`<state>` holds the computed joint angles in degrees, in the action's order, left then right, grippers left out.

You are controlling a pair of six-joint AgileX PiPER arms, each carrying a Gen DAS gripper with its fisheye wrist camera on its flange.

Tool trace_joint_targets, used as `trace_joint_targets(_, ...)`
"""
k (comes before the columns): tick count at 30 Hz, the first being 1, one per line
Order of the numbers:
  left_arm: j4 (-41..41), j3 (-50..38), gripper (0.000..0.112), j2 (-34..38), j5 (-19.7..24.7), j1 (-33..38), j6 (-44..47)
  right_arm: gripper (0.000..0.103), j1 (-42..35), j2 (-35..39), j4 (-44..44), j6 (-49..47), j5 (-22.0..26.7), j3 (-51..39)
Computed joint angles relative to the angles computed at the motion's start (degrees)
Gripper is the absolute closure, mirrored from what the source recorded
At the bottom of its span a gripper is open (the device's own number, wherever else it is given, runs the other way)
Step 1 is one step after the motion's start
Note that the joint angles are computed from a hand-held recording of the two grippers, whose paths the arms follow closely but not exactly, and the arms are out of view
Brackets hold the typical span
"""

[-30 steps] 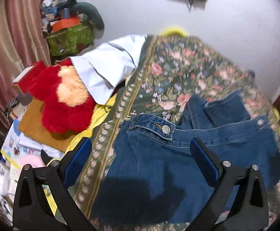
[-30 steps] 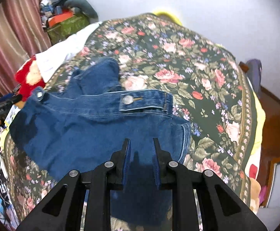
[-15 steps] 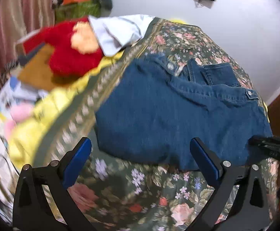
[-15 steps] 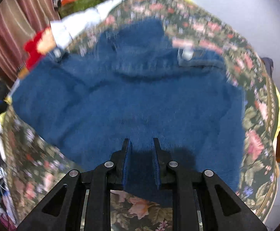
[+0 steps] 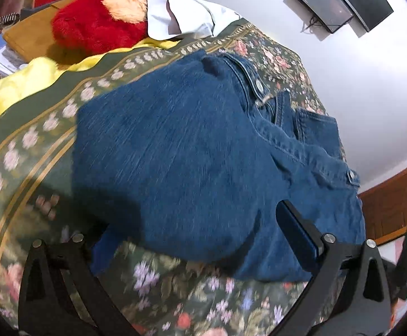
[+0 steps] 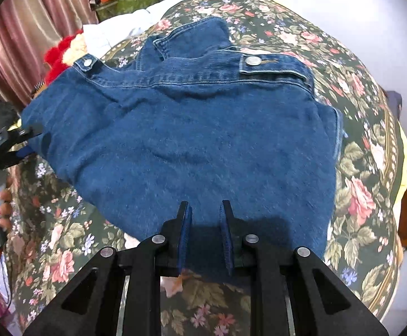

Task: Fold large clothes

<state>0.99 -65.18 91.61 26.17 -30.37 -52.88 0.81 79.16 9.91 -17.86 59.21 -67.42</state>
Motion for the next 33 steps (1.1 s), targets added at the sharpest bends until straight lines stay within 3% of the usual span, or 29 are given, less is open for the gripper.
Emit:
trace_joint_targets(4, 3.69, -4.32, 0.011, 3.33, 0.85, 0.36, -2.93, 0.086, -3.28, -1.13, 3.09, -1.80, 2.84, -0.09)
trace_joint_targets(5, 6.32, -5.34, 0.015, 3.94, 1.53, 0.06, -5.98, 0.086, -3.84, -1.17, 3.62, -1.85, 3.57, -0.31)
trace_joint_targets(8, 14.98, -8.92, 0.046, 5.64, 6.24, -1.20, -13.54, 0.086, -4.93, -1.43, 4.70, -1.82, 4.75, -0.40)
trace_joint_targets(12, 19.40, -13.07, 0.068, 6.74, 11.97, -2.58, -13.12, 0.086, -4.72, -0.78, 4.93, 0.40, 6.08, -1.71)
trace_joint_targets(14, 22.42, -14.38, 0.074, 5.99, 14.80, -4.50, -12.74, 0.086, -4.09, -0.21, 5.32, 2.02, 6.85, -2.83)
trace_joint_targets(22, 34.87, -15.60, 0.077, -0.72, 23.25, -14.09, -16.30, 0.086, 5.45, 3.12, 10.97, 5.58, 6.50, -7.79)
trace_joint_targets(33, 40.60, -10.51, 0.077, -2.95, 29.64, -18.20, -21.50, 0.086, 20.85, 21.08, 13.51, 12.22, 4.77, -13.60)
